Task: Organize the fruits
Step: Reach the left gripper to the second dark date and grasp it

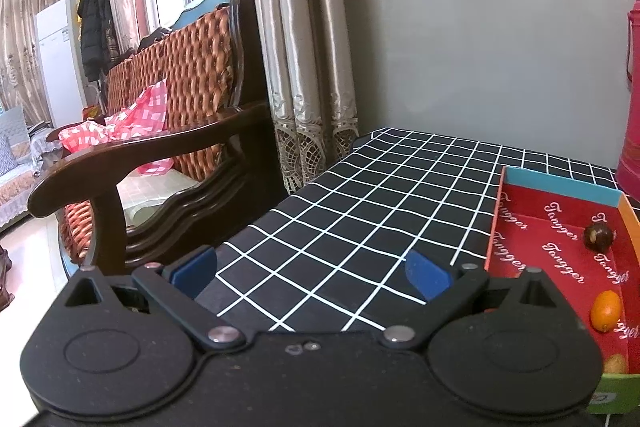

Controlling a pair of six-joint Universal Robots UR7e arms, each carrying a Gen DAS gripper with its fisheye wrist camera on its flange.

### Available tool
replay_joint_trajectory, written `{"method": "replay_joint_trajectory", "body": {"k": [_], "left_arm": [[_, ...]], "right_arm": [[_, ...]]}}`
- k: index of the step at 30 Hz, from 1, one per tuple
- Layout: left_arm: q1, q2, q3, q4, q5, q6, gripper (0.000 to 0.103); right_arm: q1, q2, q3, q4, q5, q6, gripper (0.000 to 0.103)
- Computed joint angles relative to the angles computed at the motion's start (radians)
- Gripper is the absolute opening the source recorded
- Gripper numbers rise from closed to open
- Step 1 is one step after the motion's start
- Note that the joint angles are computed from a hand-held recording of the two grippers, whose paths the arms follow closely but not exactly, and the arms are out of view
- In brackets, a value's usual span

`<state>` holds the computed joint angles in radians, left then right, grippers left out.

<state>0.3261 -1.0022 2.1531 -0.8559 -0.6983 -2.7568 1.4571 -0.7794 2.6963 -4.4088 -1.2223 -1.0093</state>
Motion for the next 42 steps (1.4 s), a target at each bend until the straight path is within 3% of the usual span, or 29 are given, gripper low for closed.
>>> {"method": "replay_joint_trajectory", "body": {"k": [9, 18, 27, 32, 37, 41, 42], "left_arm": [[0.006, 0.074, -0.051, 0.002, 0.024, 0.005, 0.096], [0.000, 0.114, -0.069, -0.048, 0.073, 0.066, 0.096], [-0.020, 0.139, -0.087, -0.084, 0.157, 0.117, 0.097], [-0.024, 0.178, -0.117, -0.111, 0.248, 0.174, 0.097], [-0.012, 0.229, -0.145, -0.235, 0.348, 0.329, 0.097], [0.007, 0.275, -0.149, -0.452, 0.414, 0.553, 0.097], [0.012, 0.284, -0.140, -0.555, 0.434, 0.647, 0.096]], "right_arm": [[-0.108, -0.138, 0.010, 0.018, 0.028, 0.119, 0.103], [-0.171, -0.231, -0.044, 0.064, -0.099, 0.288, 0.103], [-0.175, -0.276, -0.085, 0.094, -0.221, 0.344, 0.103], [-0.202, -0.331, -0.085, 0.113, -0.218, 0.371, 0.103], [-0.231, -0.330, -0.094, 0.013, -0.250, 0.396, 0.103], [-0.238, -0.325, -0.121, -0.055, -0.331, 0.407, 0.103], [-0.237, -0.324, -0.130, -0.071, -0.359, 0.410, 0.103]]}}
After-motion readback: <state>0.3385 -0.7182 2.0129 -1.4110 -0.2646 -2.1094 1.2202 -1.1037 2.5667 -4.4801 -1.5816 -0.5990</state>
